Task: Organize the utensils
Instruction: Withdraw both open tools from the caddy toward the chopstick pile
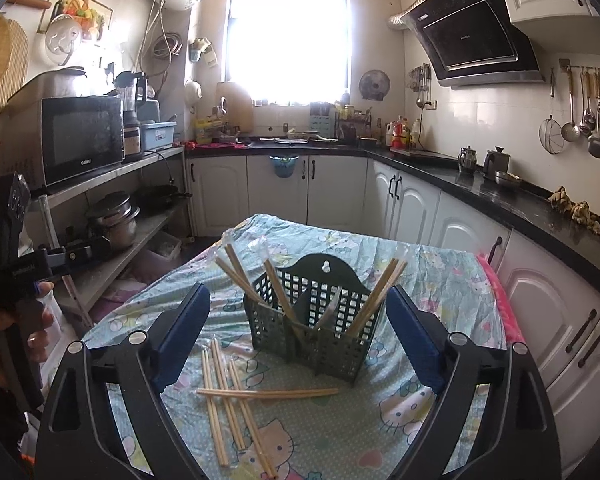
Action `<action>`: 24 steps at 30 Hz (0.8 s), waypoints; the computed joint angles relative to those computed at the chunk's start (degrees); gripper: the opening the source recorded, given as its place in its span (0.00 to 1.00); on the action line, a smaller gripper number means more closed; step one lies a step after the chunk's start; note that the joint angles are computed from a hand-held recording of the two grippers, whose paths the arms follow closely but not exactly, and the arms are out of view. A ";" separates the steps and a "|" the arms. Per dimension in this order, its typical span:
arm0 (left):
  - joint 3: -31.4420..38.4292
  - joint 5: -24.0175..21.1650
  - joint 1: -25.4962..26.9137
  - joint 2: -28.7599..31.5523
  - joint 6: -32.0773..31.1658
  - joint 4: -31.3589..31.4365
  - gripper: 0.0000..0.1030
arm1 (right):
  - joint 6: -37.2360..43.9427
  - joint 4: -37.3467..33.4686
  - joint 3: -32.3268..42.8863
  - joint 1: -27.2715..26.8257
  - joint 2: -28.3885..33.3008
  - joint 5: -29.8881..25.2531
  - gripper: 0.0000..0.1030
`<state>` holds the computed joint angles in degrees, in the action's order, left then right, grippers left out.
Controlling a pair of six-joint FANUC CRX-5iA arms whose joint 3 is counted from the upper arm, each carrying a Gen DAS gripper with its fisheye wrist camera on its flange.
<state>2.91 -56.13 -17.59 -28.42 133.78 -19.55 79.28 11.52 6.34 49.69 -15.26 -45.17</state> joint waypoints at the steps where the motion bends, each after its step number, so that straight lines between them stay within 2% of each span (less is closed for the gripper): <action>1: -0.04 -0.37 -0.46 -0.12 0.35 -0.48 0.89 | -0.28 0.29 -0.44 0.27 -0.27 -0.06 0.85; 11: -0.67 -3.80 -3.59 -1.25 2.90 -3.97 0.89 | -0.73 2.19 -3.13 2.89 -1.53 -1.33 0.88; 24: -3.20 -6.41 -4.13 -2.42 2.84 -3.28 0.89 | -0.24 2.25 -5.06 5.18 -1.86 -3.51 0.88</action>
